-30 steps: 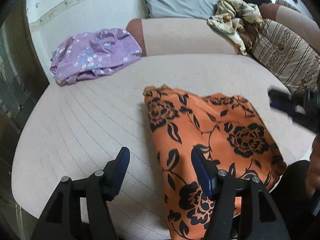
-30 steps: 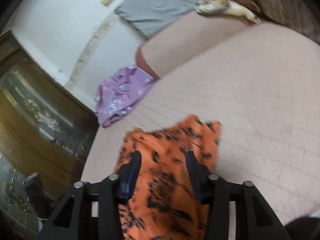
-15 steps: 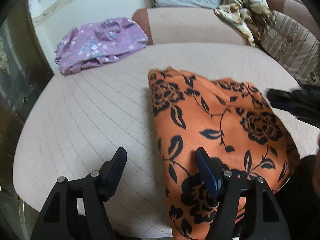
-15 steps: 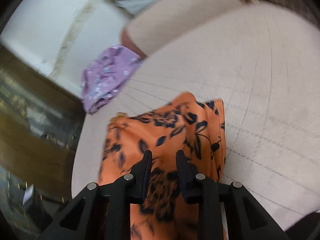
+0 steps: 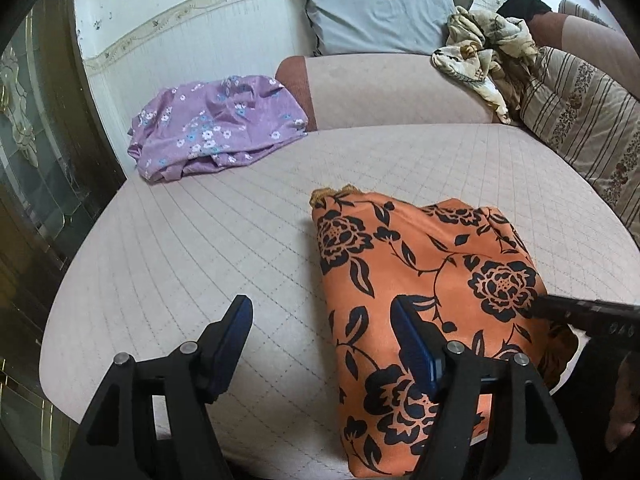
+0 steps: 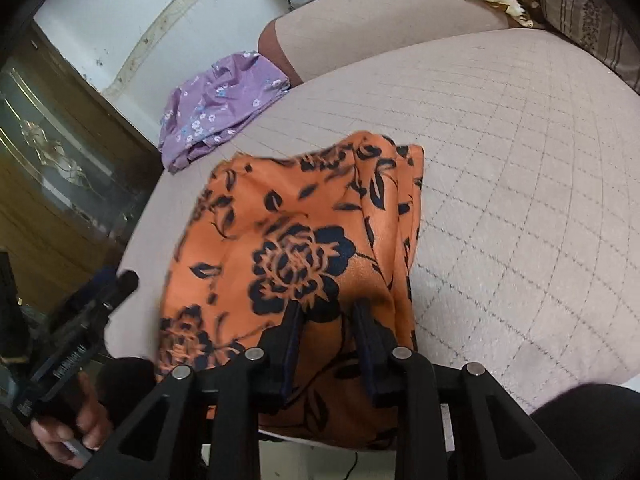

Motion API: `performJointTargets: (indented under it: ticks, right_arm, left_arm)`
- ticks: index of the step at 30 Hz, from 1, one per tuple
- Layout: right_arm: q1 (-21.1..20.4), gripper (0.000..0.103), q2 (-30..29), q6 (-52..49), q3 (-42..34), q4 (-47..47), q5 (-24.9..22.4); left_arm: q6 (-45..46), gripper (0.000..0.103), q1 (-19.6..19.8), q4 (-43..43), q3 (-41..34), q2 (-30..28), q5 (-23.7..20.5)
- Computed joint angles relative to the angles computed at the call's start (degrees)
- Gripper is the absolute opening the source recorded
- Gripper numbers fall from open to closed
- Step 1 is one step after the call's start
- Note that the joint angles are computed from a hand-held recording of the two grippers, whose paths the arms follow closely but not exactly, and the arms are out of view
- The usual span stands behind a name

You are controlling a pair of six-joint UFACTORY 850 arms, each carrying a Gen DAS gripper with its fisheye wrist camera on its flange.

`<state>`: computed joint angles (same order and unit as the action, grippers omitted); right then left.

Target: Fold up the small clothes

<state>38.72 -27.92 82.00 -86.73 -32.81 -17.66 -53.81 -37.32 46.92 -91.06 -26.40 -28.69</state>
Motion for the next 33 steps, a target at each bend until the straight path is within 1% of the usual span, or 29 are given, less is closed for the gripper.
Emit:
performJointTargets:
  ticks: [2, 4, 7, 8, 10, 11, 12, 13, 14, 16, 18, 23, 24, 26, 27, 29, 33]
  right_arm:
    - [0.3, 0.031, 1.1, 3.7, 0.3, -4.3, -0.4]
    - [1.4, 0.031, 1.8, 8.5, -0.5, -11.5, -3.9]
    - [3.4, 0.031, 2.4, 11.1, -2.5, -18.6, -10.8]
    - [3.7, 0.032, 2.7, 11.9, -2.6, -20.0, -11.7]
    - [4.3, 0.035, 3.5, 14.4, -2.9, -23.6, -13.5]
    - [4.7, 0.042, 3.7, 15.7, -3.3, -25.3, -14.6]
    - [5.2, 0.060, 3.9, 16.7, -3.6, -27.0, -15.8]
    - [5.7, 0.066, 4.1, 18.1, -3.7, -29.1, -17.0]
    - [6.2, 0.068, 4.4, 19.6, -3.6, -31.3, -17.7]
    - [7.2, 0.068, 4.2, 19.5, -4.5, -33.7, -20.1]
    - [8.1, 0.068, 3.6, 18.3, -5.7, -34.4, -22.3]
    - [9.3, 0.068, 2.6, 17.4, -7.0, -35.9, -24.8]
    - [9.4, 0.068, 2.4, 17.2, -7.1, -35.9, -25.2]
    - [9.7, 0.068, 2.3, 17.1, -7.1, -36.0, -25.9]
    - [9.7, 0.068, 2.4, 17.5, -6.8, -36.3, -25.9]
    - [9.6, 0.068, 2.8, 18.8, -6.1, -37.4, -26.1]
    - [9.7, 0.068, 3.1, 19.6, -6.0, -37.9, -26.8]
  left_arm:
    - [-0.8, 0.073, -0.1, 0.5, 0.0, 0.3, -0.3]
    - [-1.2, 0.073, -0.1, 0.8, -0.2, 0.5, -0.7]
    - [-3.1, 0.073, -0.5, 2.9, -0.3, 1.0, -1.5]
    - [-3.6, 0.074, -0.6, 3.4, -0.4, 1.2, -1.9]
    - [-4.6, 0.080, -0.8, 4.4, -0.5, 1.5, -2.7]
    - [-5.5, 0.082, -0.8, 5.0, -0.3, 1.9, -2.8]
    - [-6.1, 0.082, -0.8, 5.2, -0.2, 2.3, -2.9]
    - [-6.3, 0.082, -0.8, 5.3, -0.2, 2.5, -2.9]
    - [-6.7, 0.083, -0.8, 5.4, -0.1, 2.8, -3.1]
    - [-7.1, 0.085, -0.7, 5.5, -0.1, 3.4, -3.4]
    - [-7.7, 0.092, -0.9, 5.6, -0.5, 3.7, -4.7]
    - [-11.2, 0.092, -1.1, 8.1, 0.5, 5.6, -4.6]
    - [-11.8, 0.093, -1.3, 8.8, 0.5, 5.8, -5.1]
    - [-13.4, 0.094, -1.6, 10.5, 0.5, 6.0, -6.4]
    - [-14.1, 0.096, -1.8, 11.2, 0.4, 6.0, -7.0]
    - [-15.6, 0.098, -2.1, 12.8, 0.1, 5.9, -8.8]
    - [-16.6, 0.100, -2.9, 14.7, -1.8, 4.5, -13.8]
